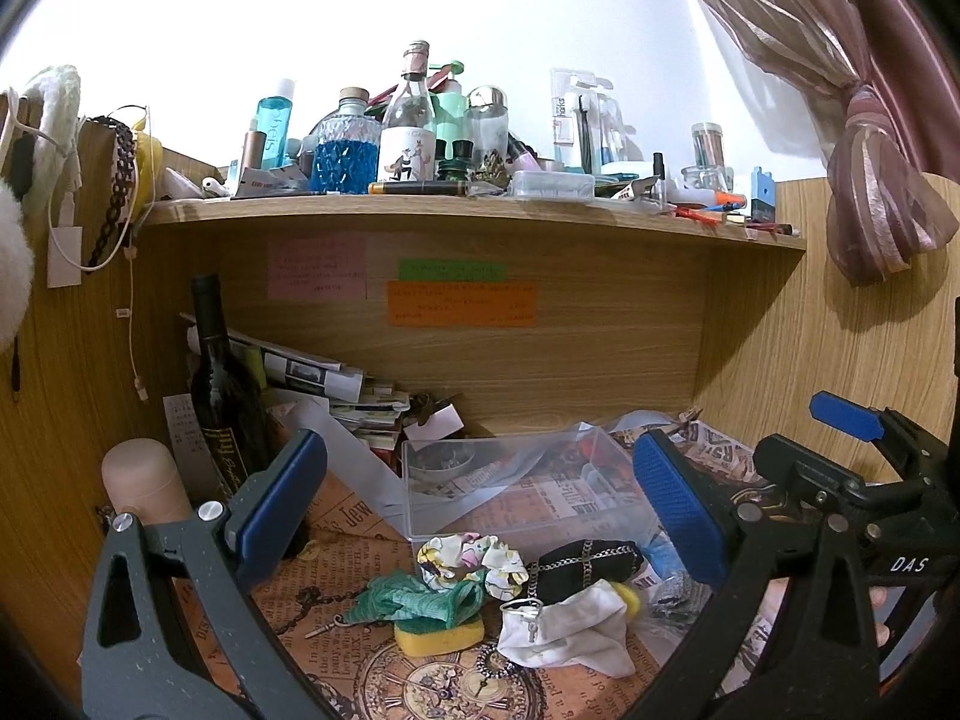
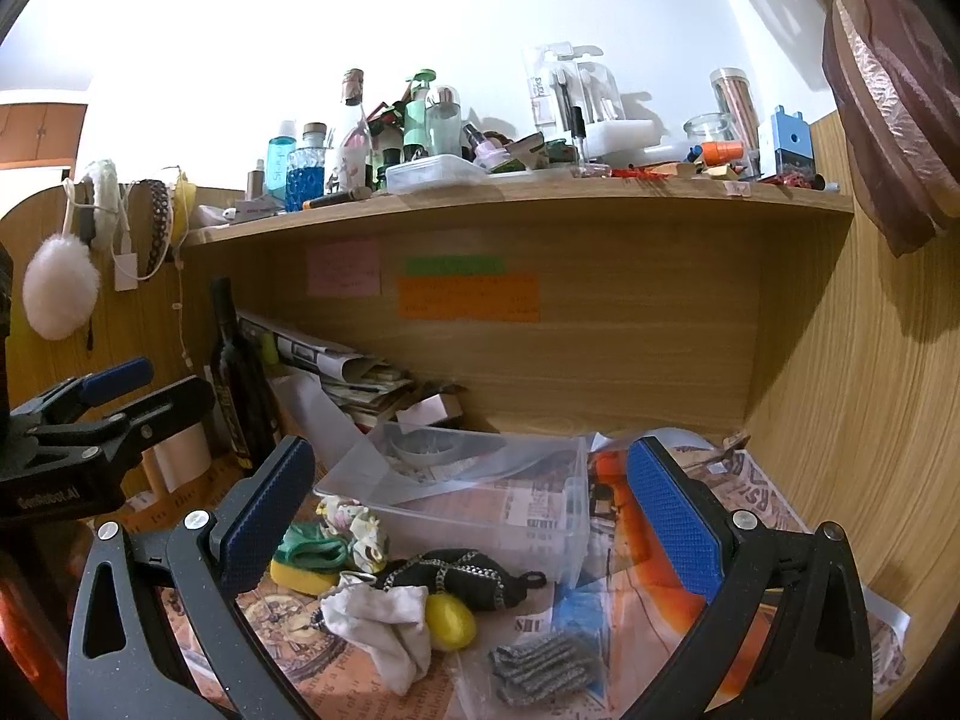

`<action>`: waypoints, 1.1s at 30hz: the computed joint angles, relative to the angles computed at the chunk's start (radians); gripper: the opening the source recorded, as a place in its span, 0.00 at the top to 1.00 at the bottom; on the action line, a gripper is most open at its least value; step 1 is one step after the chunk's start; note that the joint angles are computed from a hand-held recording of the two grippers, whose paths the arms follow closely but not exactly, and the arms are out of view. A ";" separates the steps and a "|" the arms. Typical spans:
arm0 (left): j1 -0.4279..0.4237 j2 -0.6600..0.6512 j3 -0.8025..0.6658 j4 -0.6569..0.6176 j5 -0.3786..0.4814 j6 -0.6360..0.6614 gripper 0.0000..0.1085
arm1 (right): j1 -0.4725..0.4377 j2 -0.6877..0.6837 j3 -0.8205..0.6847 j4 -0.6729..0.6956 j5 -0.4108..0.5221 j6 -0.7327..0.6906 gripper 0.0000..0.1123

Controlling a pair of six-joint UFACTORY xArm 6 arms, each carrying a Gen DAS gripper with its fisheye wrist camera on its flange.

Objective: Organize soft objects

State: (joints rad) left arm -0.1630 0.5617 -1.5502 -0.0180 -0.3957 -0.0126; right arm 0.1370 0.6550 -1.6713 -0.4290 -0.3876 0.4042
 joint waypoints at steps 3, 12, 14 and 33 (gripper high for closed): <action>0.002 0.001 -0.001 0.007 0.001 -0.006 0.05 | 0.002 -0.002 0.004 0.010 -0.002 -0.010 0.08; -0.002 0.001 -0.002 -0.006 0.001 0.007 0.05 | 0.005 -0.004 0.007 0.015 -0.003 -0.014 0.08; -0.003 0.001 -0.002 -0.009 0.001 0.009 0.05 | 0.004 -0.005 0.005 0.005 -0.002 -0.003 0.08; -0.004 0.001 -0.004 -0.009 0.002 0.010 0.05 | 0.002 -0.004 -0.001 -0.027 -0.009 0.026 0.08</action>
